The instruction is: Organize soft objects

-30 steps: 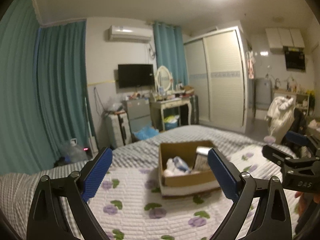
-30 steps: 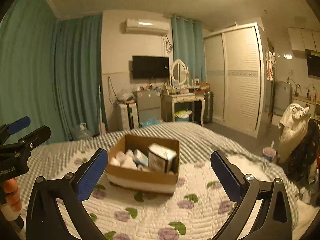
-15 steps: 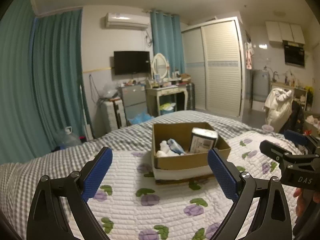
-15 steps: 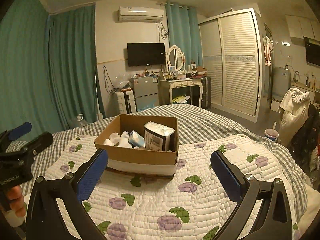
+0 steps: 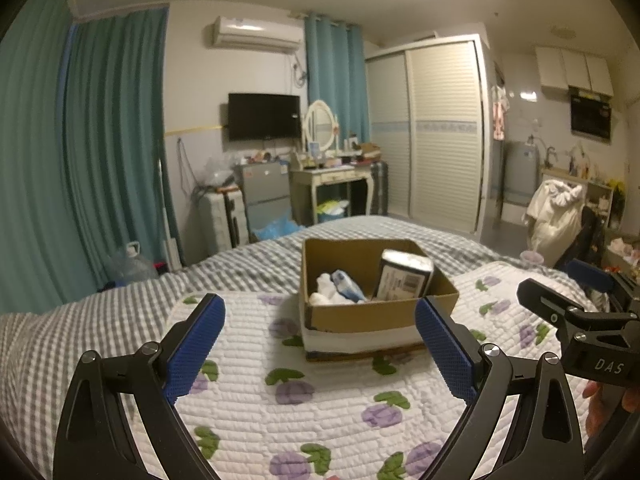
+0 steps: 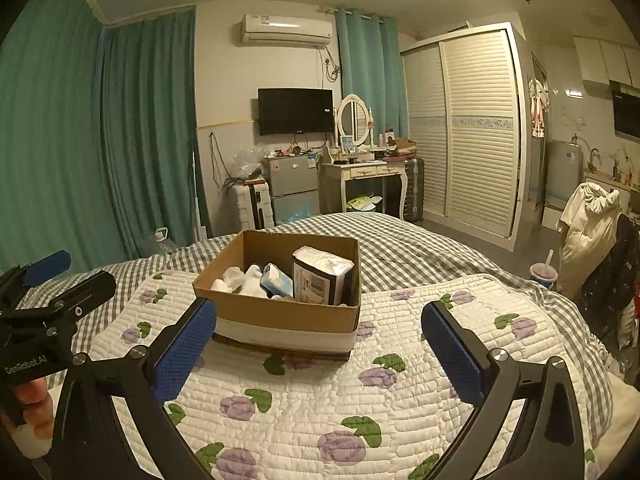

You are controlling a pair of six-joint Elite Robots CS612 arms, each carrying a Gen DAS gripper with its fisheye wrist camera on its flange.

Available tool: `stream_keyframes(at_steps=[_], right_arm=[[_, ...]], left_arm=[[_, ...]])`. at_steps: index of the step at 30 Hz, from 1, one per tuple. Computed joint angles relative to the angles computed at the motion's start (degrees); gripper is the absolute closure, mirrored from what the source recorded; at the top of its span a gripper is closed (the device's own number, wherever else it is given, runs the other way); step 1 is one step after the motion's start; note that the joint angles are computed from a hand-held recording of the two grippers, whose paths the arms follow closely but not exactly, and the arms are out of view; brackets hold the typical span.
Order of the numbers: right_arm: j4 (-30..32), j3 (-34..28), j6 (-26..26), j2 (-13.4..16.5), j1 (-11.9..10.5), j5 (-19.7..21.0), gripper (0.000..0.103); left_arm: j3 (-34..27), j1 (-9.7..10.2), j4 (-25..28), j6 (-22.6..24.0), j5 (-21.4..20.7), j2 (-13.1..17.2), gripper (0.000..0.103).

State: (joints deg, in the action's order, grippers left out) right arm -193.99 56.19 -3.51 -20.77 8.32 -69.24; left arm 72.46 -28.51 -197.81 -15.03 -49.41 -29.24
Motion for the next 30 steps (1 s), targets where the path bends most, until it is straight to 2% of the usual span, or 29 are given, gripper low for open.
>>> stream_keyframes(at_steps=[30], right_arm=[[0.83, -0.22, 0.02, 0.09, 0.35, 0.11, 0.0]], left_arm=[[-0.12, -0.22, -0.2, -0.16, 0.69, 0.02, 0.005]])
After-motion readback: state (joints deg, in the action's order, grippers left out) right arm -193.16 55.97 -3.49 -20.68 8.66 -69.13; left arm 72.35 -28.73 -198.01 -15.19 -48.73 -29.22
